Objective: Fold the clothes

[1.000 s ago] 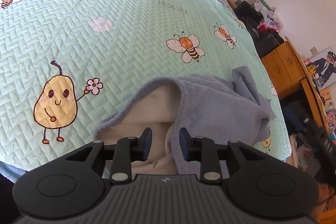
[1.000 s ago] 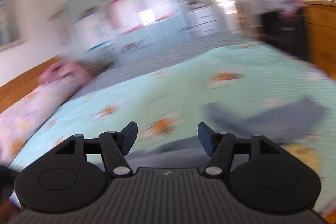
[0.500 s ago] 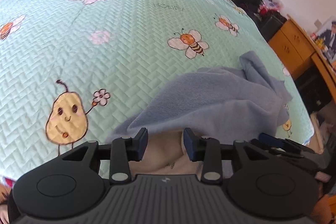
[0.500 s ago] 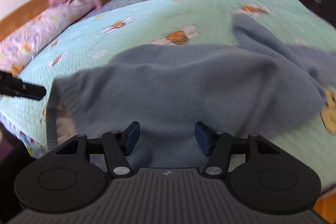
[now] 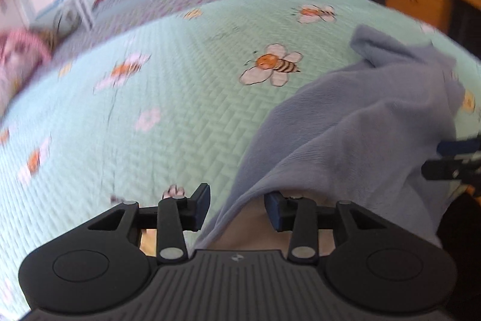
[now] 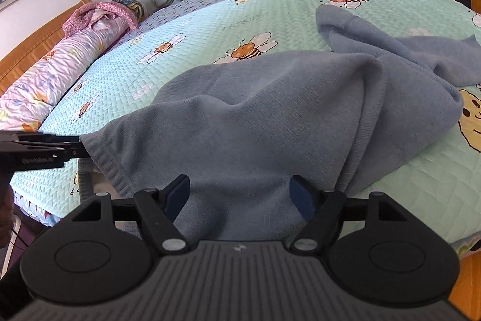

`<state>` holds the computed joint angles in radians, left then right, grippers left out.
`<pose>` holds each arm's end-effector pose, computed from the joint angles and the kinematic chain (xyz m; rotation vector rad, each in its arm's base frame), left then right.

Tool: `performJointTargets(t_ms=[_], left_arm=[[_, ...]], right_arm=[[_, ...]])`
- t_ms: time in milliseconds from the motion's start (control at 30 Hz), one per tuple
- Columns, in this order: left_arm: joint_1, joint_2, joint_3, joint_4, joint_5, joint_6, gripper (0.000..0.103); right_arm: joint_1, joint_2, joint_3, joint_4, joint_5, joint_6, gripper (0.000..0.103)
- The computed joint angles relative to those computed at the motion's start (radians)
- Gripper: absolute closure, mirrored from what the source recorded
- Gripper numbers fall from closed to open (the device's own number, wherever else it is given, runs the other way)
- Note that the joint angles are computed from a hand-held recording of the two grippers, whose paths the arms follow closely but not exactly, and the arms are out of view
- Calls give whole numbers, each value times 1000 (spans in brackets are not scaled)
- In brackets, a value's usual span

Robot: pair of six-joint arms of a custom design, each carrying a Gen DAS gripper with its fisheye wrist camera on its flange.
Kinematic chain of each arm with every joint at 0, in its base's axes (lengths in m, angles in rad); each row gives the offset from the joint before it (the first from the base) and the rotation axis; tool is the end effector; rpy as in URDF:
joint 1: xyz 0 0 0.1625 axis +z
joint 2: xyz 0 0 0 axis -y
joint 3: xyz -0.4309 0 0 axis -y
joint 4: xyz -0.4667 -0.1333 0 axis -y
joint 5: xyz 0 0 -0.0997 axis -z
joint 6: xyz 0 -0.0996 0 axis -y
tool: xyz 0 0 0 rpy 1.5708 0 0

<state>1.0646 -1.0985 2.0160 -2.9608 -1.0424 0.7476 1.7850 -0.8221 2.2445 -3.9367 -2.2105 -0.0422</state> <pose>-0.1341 -0.6204 0.1444 1.3440 2.1348 -0.5196 0.1754 -0.4587 0.0504 -0.0919 -2.3428 1.2409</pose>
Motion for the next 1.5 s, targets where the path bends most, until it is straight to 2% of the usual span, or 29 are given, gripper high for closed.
performJointTargets(t_ms=[300,333,400,433,500,633,733,800,833,900,967,1000,1200,1267,1300,1433,1500], left_arm=[[-55,44,83,-178,-78,253,62],[-58,48,88,-196,-80,253,65],[-54,39,83,-179,-96,178,86],[-49,26,67,-123,-111,98,94],[-30,4,18,-17,-155,-69,97],[5,-4,-101,58,-198,-348,98],[14,30,-177,-33,-129,-401,98],[23,83,-247,-78,-15,-416,97],[35,107,-288,-44,33,-467,97],[75,137,-373,123,91,-659,96],[119,128,-385,218,55,-787,94],[136,119,-377,234,36,-815,92],[164,21,-276,235,-39,-712,83],[172,-11,-250,225,-55,-714,62],[176,-23,-243,218,-59,-733,59],[198,-49,-244,196,-71,-824,59],[198,-70,-232,226,-112,-788,59]], right_arm=[[3,-3,16,-8,1,39,26],[4,-3,17,-9,1,45,26],[5,-3,20,-19,1,53,26],[6,-3,21,-26,2,56,26],[12,2,20,-46,-12,57,26],[28,20,14,-106,-45,30,26],[37,30,12,-154,-64,20,24],[38,38,10,-186,-76,17,22],[36,39,9,-190,-81,23,22],[32,36,12,-186,-83,41,22],[26,32,19,-182,-79,51,22],[24,31,22,-182,-77,53,22],[13,28,34,-151,-82,88,21],[7,26,35,-137,-79,108,21],[6,25,34,-127,-78,120,21],[5,30,26,-109,-64,141,21],[9,35,20,-105,-60,134,21]])
